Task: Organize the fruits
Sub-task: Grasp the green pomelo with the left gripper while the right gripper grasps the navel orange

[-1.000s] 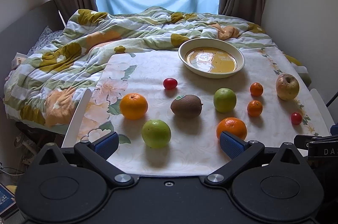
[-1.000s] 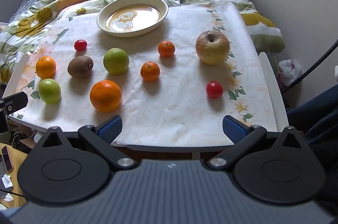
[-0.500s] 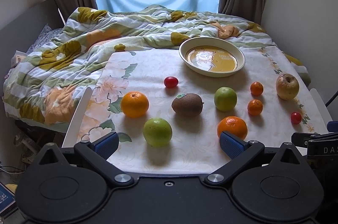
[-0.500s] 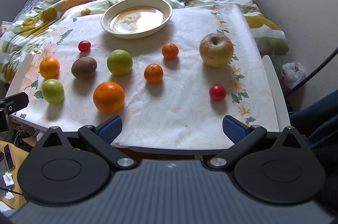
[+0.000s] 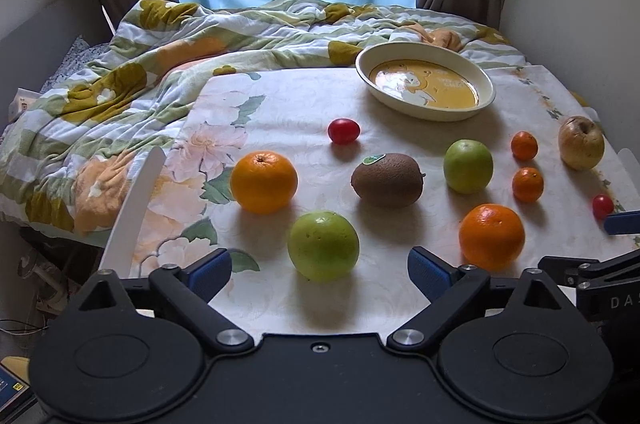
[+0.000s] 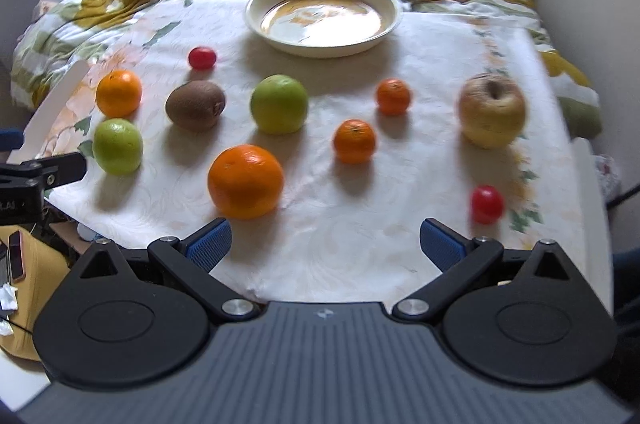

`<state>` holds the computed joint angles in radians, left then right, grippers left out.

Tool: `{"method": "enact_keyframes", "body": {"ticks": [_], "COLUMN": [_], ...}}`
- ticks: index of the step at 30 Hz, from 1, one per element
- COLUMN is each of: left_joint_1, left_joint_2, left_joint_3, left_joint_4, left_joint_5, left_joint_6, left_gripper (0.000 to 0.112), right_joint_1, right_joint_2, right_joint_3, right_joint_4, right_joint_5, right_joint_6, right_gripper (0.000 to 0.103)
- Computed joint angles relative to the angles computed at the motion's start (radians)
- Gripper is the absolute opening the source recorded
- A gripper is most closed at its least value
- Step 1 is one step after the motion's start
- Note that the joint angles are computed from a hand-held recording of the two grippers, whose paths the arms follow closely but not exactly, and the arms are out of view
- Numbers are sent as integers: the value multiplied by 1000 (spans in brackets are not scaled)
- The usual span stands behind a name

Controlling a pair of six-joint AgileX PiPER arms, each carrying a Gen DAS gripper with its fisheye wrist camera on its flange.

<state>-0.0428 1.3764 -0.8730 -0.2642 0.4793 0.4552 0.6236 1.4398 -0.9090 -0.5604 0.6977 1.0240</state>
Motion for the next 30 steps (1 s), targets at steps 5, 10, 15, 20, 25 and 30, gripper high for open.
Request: {"method": "enact_keyframes", "body": {"ticks": [5,10,15,20,25,30], "left_joint_1": [-14,-29,-36,-34,-45,-42], "left_joint_2": [72,128,174,189,188,186], "left_joint_3": [8,1,-17,-25,-24,-19], "left_joint_4": [10,34,25,-38,-1,-18], "left_joint_5": [-80,-131,-136,-125,-135,-139], "left_joint_6": [8,-22,-50,4,-22,-4], "left_gripper": [93,86,71,59,59,58], "right_joint_1": [-5,-13,-22,-36,-46,-46], "right_joint_2": [83,142,187,204,228,244], "right_joint_3": [-2,-8,-23,-21,-37,-50], "right_joint_4": [-33,-59,-75,-105,-94,-114], "right_joint_5": [-99,-185,-225,-260,-277,-288], "right_joint_6": [22,22,32,77,40,50], "right_gripper": [103,103,103,101,95,91]}}
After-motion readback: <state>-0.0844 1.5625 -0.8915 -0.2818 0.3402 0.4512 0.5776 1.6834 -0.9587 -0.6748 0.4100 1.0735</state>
